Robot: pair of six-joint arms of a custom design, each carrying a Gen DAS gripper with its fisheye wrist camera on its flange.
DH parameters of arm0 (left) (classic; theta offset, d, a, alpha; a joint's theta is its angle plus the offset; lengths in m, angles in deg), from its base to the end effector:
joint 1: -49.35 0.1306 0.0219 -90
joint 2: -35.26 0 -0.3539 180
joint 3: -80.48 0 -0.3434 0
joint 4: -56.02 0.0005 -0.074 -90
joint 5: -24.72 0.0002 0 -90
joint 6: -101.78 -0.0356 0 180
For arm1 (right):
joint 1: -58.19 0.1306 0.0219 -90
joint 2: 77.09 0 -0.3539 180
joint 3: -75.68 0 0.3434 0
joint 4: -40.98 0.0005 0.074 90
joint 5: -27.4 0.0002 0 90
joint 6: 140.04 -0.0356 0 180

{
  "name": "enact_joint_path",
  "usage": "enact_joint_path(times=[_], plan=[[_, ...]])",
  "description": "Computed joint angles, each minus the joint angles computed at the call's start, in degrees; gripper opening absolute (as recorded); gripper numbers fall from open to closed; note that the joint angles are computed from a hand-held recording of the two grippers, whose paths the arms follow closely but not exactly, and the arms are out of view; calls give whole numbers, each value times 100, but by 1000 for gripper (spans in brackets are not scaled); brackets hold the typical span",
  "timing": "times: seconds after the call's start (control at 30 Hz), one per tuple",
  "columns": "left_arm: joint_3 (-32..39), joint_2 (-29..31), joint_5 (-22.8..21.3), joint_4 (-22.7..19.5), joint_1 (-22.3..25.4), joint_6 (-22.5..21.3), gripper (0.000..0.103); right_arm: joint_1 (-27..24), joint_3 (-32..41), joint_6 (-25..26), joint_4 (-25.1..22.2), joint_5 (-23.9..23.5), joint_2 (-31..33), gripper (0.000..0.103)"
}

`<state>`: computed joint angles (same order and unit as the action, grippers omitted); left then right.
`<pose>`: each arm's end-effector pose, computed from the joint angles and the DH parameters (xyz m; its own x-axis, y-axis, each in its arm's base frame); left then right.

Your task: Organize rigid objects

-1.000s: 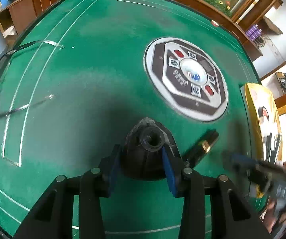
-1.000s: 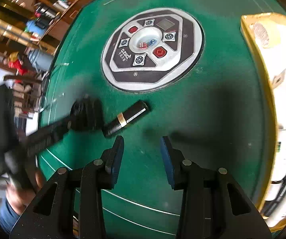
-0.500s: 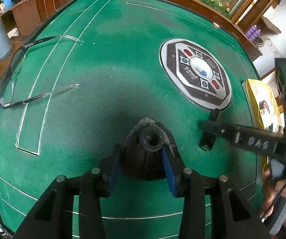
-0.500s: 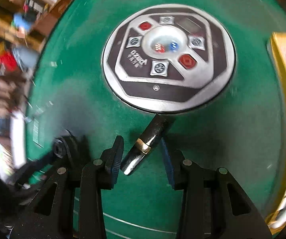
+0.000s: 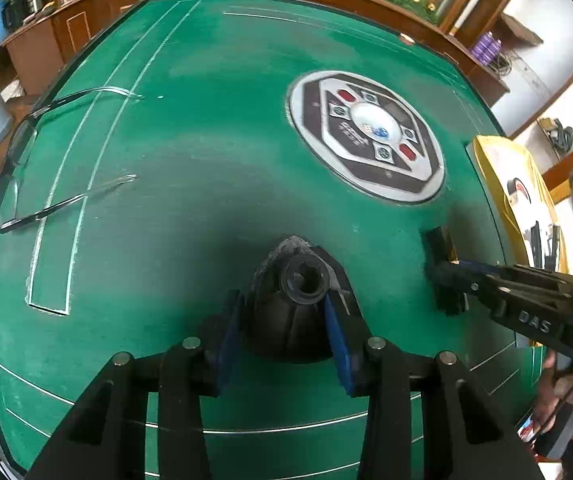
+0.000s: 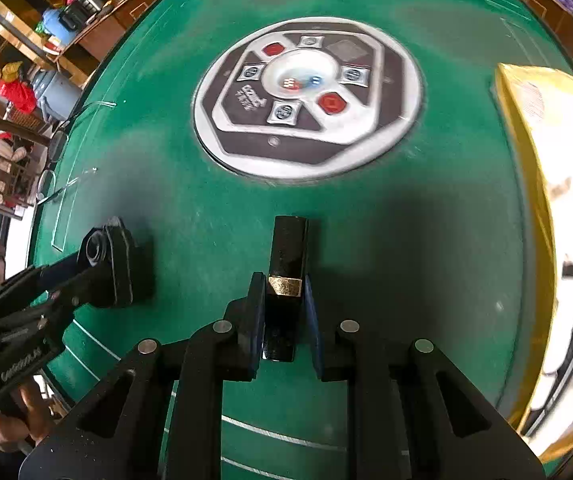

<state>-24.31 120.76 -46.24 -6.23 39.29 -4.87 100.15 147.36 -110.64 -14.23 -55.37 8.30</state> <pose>0.3564 -0.0755 0.3193 -0.8250 0.4214 -0.3766 0.5197 0.8276 -0.2122 0.2756 0.2411 0.2999 -0.8892 0.3628 -0.2789 0.2954 0.9205 0.2557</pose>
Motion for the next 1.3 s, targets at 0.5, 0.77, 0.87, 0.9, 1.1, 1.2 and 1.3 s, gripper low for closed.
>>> enact_joint_path(times=[0.5,0.77,0.87,0.9,1.1,1.2,1.3], plan=[[-259,-561,-342,212,-1013,205,41,409,-861,-507,297,346,-1378,18],[-300,-697,-526,251,-1607,457,41,531,-1253,-762,45,509,-2083,18],[-319,-752,-604,272,-1785,538,41,595,-1338,-844,-49,622,-2345,18],[-323,-769,-628,280,-1844,565,41,605,-1345,-858,-76,654,-2397,18],[-301,-861,-726,345,-2168,717,41,731,-1353,-998,-366,919,-2818,18],[-262,-845,-682,352,-2246,816,41,771,-1381,-1076,-515,1003,-3004,18],[-242,-832,-690,363,-2237,925,39,701,-1458,-1196,-613,735,-3116,18]])
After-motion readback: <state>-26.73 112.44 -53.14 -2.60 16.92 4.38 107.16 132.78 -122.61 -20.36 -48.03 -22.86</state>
